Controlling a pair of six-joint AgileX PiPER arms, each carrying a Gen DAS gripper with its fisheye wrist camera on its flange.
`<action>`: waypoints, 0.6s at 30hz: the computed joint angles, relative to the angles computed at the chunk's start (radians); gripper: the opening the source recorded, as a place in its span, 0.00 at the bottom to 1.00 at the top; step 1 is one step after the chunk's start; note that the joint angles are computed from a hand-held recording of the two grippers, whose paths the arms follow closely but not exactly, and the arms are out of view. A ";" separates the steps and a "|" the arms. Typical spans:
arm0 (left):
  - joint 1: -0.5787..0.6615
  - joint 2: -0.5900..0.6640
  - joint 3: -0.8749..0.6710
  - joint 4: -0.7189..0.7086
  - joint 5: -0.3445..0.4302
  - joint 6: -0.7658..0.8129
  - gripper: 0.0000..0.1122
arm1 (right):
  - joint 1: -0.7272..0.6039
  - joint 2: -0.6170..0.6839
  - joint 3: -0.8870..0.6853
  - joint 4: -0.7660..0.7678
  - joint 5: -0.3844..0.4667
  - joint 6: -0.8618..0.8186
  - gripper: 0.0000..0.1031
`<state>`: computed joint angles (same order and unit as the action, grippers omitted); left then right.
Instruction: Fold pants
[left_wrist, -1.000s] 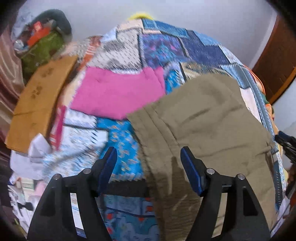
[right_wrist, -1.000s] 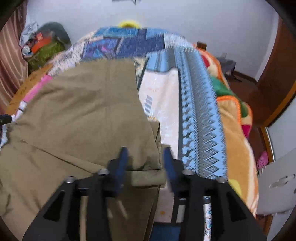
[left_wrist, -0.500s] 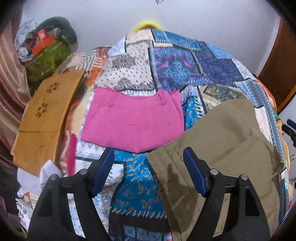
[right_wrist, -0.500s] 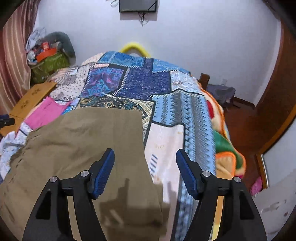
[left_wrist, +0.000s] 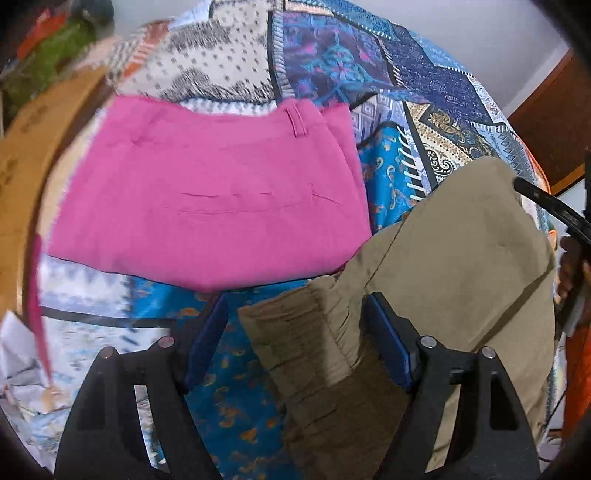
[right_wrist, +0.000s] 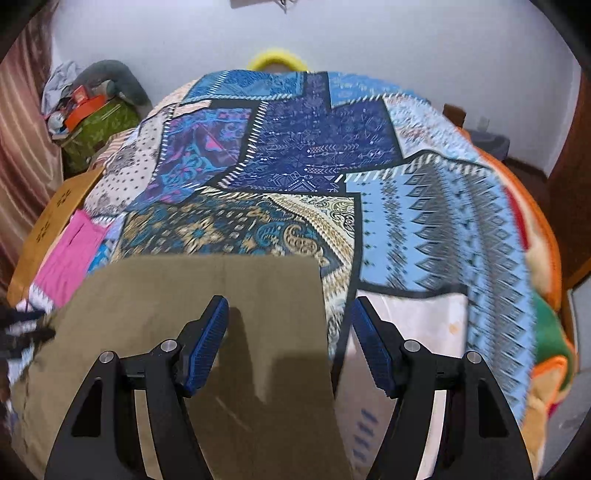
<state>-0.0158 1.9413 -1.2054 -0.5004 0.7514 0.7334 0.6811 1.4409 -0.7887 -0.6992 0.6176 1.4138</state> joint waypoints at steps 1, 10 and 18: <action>0.000 0.008 -0.003 -0.018 0.002 0.012 0.69 | -0.021 0.018 -0.002 0.000 -0.025 -0.006 0.57; 0.003 -0.041 0.081 -0.107 -0.074 0.138 0.50 | -0.024 0.072 0.015 -0.094 -0.088 0.112 0.13; -0.051 -0.191 0.210 -0.053 -0.285 0.126 0.42 | 0.060 0.015 -0.007 -0.137 0.063 0.222 0.11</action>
